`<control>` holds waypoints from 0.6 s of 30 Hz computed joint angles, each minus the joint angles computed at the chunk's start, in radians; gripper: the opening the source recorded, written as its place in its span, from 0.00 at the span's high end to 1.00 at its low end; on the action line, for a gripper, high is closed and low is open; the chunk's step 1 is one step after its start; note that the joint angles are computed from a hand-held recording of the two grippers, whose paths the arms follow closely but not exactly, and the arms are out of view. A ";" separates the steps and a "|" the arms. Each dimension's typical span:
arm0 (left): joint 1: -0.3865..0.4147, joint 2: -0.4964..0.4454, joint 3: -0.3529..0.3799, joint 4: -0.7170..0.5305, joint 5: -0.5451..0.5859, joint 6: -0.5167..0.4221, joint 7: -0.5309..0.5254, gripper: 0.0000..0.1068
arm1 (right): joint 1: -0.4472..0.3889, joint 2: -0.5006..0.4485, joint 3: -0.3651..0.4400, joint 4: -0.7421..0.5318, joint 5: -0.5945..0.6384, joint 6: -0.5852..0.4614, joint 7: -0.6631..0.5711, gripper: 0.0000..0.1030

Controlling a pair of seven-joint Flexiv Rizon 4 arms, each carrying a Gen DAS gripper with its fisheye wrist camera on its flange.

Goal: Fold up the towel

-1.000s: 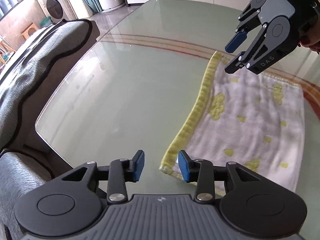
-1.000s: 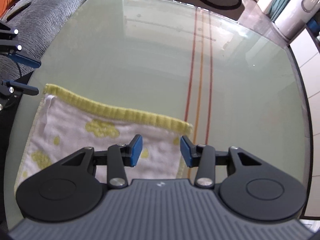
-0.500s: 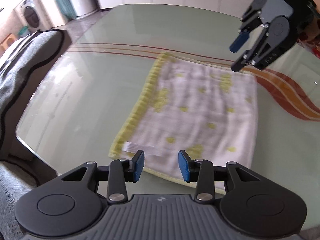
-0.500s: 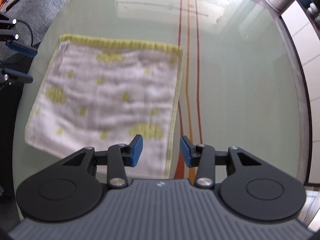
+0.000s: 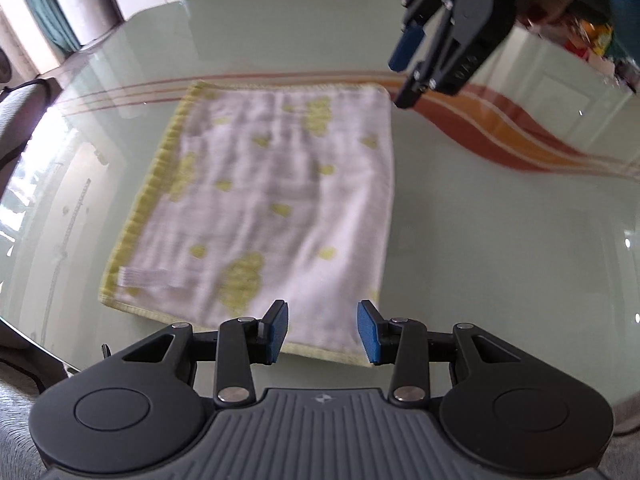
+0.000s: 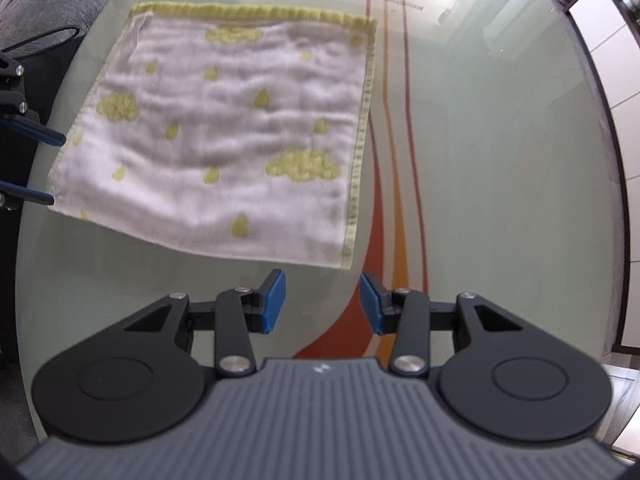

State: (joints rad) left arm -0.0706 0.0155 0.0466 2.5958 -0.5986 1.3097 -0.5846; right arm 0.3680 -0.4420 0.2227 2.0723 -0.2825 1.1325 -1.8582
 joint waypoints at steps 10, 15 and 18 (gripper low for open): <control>0.023 -0.041 -0.005 -0.015 0.125 -0.030 -0.086 0.62 | -0.034 -0.021 0.046 -0.015 0.049 0.020 -0.084 0.61; 0.031 -0.056 -0.013 -0.023 0.135 -0.033 -0.104 0.65 | -0.032 -0.035 0.064 -0.039 0.083 0.001 -0.138 0.61; 0.034 -0.057 -0.015 -0.026 0.134 -0.039 -0.107 0.65 | -0.024 -0.047 0.056 -0.052 0.088 -0.011 -0.145 0.61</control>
State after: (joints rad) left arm -0.0363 -0.0419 0.0320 2.5697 -0.4645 1.2708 -0.6914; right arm 0.3442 -0.4890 0.2790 2.0204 -0.1942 1.1216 -2.0033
